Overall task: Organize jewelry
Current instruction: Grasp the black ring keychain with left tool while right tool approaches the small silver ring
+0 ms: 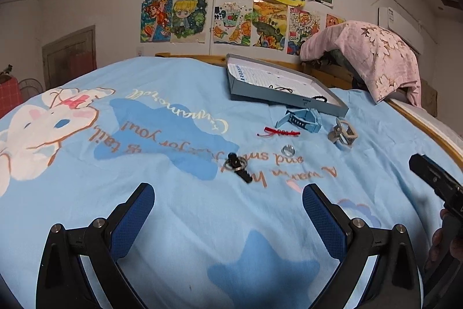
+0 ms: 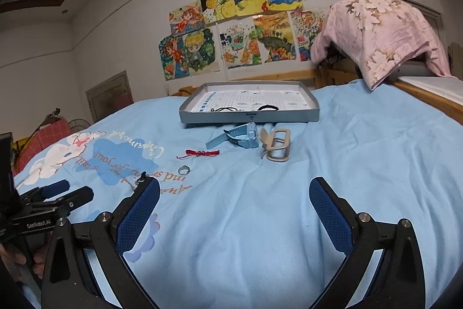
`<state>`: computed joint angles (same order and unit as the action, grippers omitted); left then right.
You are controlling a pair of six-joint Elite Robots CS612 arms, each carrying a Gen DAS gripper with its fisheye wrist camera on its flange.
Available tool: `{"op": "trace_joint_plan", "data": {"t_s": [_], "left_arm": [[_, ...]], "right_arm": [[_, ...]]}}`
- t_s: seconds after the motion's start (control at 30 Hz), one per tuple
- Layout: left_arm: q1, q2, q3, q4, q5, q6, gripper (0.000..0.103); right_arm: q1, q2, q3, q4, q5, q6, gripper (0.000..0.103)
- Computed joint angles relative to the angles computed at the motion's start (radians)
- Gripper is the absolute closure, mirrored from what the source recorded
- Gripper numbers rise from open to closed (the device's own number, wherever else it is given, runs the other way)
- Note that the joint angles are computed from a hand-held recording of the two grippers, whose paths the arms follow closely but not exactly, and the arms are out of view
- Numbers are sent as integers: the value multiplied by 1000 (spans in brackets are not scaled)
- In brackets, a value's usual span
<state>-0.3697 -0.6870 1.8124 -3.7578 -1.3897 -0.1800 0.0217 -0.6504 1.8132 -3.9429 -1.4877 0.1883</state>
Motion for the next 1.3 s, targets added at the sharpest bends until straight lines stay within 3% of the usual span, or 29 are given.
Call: {"op": "trace_joint_plan", "data": {"t_s": [0.17,0.3,0.6,0.7,0.8,0.97,1.07,1.13,1.3], "left_arm": [[16,7,-48,59,-53,35,0],[25,21,-97,107,-77,48,2],[54,56,-198,264,-169,38,37],[64,65,-217,313,-204,30,43],[71,73,-230,346,-234,34,48],[66,80,-252,418,-236,94,54],[60,82,-266,458,-211,131,63],[63,85,-273,468,-220,131,66],[77,97,-284,457,-265,107,70]], "right_arm": [[-7,5,-32,34,29,-62,2],[-15,10,-53,73,62,-49,2],[-13,36,-136,141,107,-93,2],[-14,52,-179,187,148,-101,12],[-11,68,-224,244,187,-111,28],[-6,89,-288,338,255,-146,52],[0,99,-314,385,287,-178,55],[4,102,-325,419,305,-205,61],[7,103,-335,482,324,-248,61]]}}
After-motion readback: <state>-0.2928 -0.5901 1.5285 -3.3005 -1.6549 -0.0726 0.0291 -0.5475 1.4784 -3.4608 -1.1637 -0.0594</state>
